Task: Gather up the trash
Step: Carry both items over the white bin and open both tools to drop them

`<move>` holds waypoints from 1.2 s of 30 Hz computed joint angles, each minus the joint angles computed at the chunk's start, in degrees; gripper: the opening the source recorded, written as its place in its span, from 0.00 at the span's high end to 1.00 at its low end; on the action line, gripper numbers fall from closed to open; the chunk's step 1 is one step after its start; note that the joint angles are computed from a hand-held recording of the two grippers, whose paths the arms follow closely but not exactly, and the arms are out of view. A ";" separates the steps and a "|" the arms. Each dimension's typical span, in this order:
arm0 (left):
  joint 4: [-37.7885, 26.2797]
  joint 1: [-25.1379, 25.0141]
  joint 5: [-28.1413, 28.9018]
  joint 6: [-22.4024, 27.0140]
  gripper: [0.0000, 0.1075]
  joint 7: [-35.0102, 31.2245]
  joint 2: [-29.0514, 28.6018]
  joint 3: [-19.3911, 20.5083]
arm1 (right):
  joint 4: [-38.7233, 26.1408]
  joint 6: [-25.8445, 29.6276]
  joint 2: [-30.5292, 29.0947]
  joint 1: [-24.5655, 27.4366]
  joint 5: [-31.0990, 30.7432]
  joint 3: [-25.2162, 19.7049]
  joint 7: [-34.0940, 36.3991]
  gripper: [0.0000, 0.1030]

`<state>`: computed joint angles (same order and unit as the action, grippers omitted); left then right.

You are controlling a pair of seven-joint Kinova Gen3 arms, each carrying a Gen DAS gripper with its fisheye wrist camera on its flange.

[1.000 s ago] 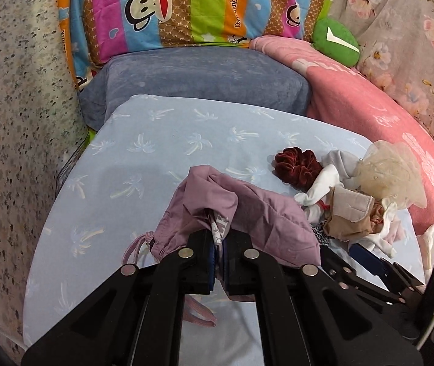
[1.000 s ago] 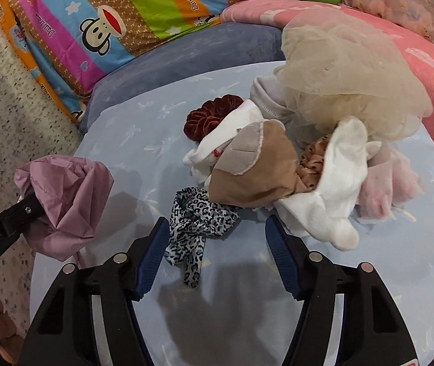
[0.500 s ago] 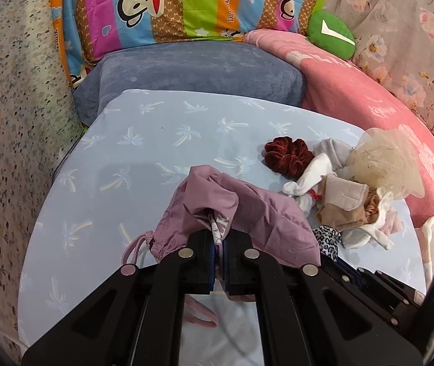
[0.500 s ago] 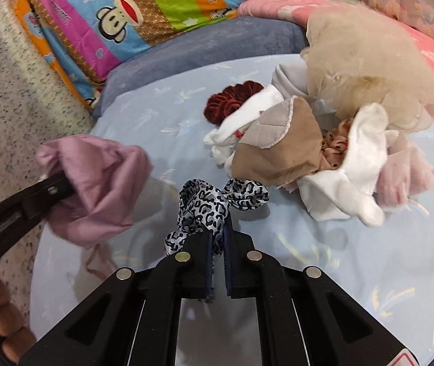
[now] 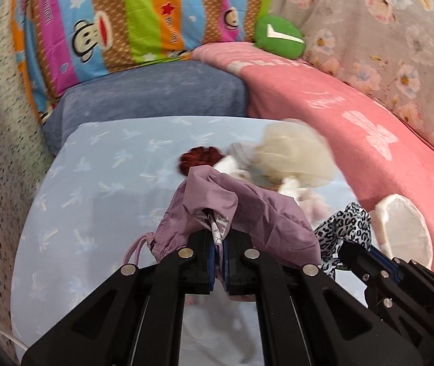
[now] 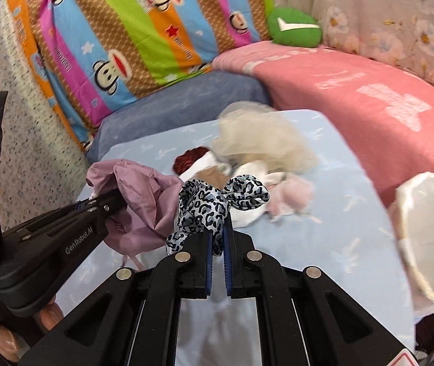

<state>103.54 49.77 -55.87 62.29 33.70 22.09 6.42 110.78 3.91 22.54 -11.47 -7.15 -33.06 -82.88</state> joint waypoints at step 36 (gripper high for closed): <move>-47.14 3.75 13.94 -10.88 0.95 -49.99 23.82 -9.31 | 2.38 -4.68 -2.15 27.62 8.54 2.48 -13.80 0.92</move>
<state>56.40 53.53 -41.93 51.41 -16.29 45.91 -2.89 113.16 -0.77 20.40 16.15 1.39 -30.57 -96.68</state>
